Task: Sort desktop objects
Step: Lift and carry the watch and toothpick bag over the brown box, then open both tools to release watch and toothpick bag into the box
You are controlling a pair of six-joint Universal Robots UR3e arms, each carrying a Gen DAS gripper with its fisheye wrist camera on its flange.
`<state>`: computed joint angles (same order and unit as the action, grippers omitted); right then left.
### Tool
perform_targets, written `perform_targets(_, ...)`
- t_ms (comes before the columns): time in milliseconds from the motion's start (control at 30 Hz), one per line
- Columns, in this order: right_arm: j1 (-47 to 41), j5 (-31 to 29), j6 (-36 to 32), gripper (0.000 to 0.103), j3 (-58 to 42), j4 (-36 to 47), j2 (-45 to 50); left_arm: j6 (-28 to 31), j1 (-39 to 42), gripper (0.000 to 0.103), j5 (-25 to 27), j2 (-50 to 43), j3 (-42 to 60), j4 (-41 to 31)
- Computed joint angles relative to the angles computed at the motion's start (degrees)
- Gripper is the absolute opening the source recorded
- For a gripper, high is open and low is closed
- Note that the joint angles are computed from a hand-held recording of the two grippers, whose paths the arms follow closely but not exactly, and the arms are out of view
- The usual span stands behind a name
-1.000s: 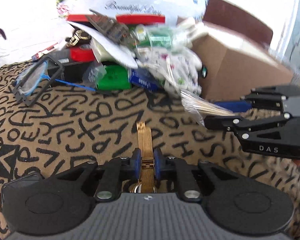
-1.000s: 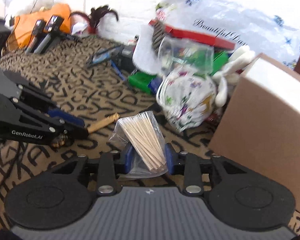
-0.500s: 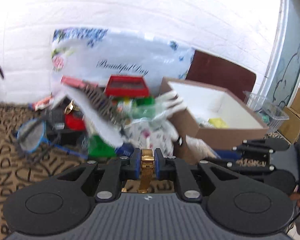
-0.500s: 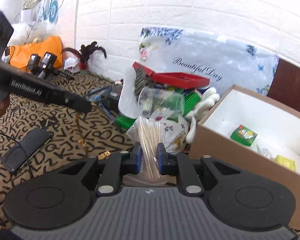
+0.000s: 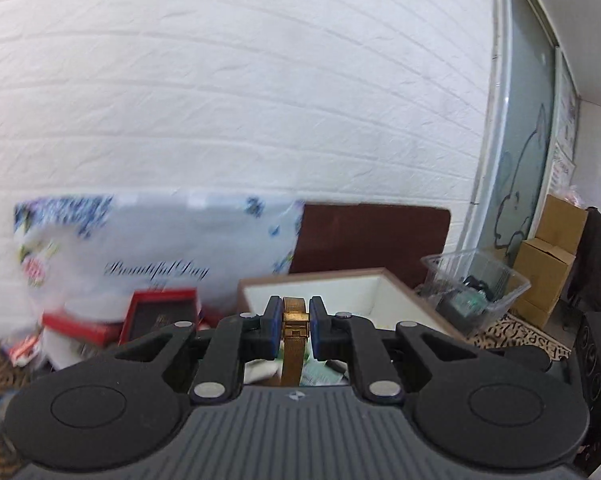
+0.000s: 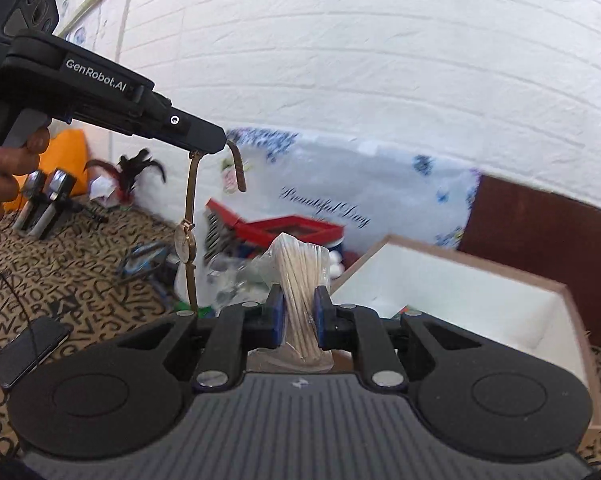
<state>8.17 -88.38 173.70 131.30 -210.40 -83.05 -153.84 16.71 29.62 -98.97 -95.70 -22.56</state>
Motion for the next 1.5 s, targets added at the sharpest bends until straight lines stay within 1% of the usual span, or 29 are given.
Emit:
perform_targets(67,-2.5,0.4,-0.9,0.014,0.4,1.2,-2.9,-3.6,-2.6,0.013,0.9,-2.0,4.7,1.8)
perform_targets(167,-6.3,0.9,-1.9,0.014,0.7,2.8,-6.7,-7.8,-6.5,0.013,2.4,-5.8,12.6,1.9)
perform_targets(333,-12.9,2.6,-3.5,0.014,-1.5,8.8,-10.5,-11.5,-13.9,0.013,8.4,-13.6,24.5,-0.3)
perform_targets(400,-15.6,3.9,-3.8,0.014,-2.8,12.3,-10.9,-12.4,-16.1,0.013,10.6,-17.2,28.4,-1.7)
perform_targets(467,-16.8,3.4,-4.2,0.014,-4.2,15.5,-10.1,-12.9,-18.4,0.013,13.7,-20.8,32.1,-3.2)
perform_targets(600,-20.2,4.7,-4.7,0.014,-6.7,20.2,-6.1,-13.1,-22.1,0.013,20.1,-28.8,40.5,-8.7)
perform_targets(733,-21.3,3.7,-6.2,0.014,-12.2,25.2,0.5,-10.6,-25.3,0.013,26.9,-34.9,44.8,-9.6)
perform_targets(833,-22.0,3.9,-6.3,0.014,-19.3,31.8,5.7,-8.8,-26.7,0.013,29.4,-39.2,49.2,-12.5)
perform_targets(933,-21.1,1.9,-6.5,0.014,-26.5,37.5,10.9,-8.6,-27.6,0.013,31.9,-44.0,55.5,-15.9)
perform_targets(1000,-20.5,0.8,-6.7,0.014,-31.6,41.7,14.3,-8.6,-27.9,0.013,32.5,-46.9,60.3,-18.3)
perform_targets(1100,-20.5,1.1,-6.2,0.014,-38.6,48.0,18.4,-8.6,-28.3,0.013,33.2,-51.8,69.2,-22.6)
perform_targets(1200,-20.5,1.1,-5.2,0.014,-44.6,52.9,22.0,-8.8,-28.3,0.014,33.0,-55.4,75.8,-25.8)
perform_targets(1233,-20.6,1.1,-4.8,0.015,-46.2,53.9,23.0,-9.1,-28.2,0.016,32.8,-55.9,76.3,-25.2)
perform_targets(1267,-20.8,1.6,-4.4,0.015,-47.1,54.9,23.4,-9.4,-28.0,0.032,32.2,-55.7,75.8,-24.4)
perform_targets(1300,-21.2,2.6,-4.2,0.017,-48.0,56.2,23.9,-9.4,-27.7,0.060,31.5,-54.9,74.2,-23.7)
perform_targets(1333,-21.7,3.8,-4.0,0.025,-49.0,58.3,23.9,-9.5,-27.5,0.073,30.8,-53.9,72.4,-22.7)
perform_targets(1367,-22.0,4.2,-3.6,0.033,-49.6,59.7,24.0,-9.6,-27.2,0.087,30.2,-52.2,68.6,-19.8)
perform_targets(1400,-22.0,4.0,-3.4,0.058,-49.3,59.7,23.8,-9.6,-27.0,0.091,29.4,-50.7,65.2,-16.7)
perform_targets(1433,-21.8,3.0,-3.2,0.078,-48.3,58.6,23.4,-9.3,-26.9,0.092,29.0,-49.7,63.0,-14.8)
perform_targets(1467,-21.5,1.7,-3.3,0.086,-47.1,57.0,23.1,-9.1,-26.9,0.094,28.9,-49.0,61.9,-14.4)
perform_targets(1500,-21.1,0.4,-3.2,0.091,-45.8,55.5,22.6,-9.2,-27.0,0.096,29.2,-48.6,61.5,-14.7)
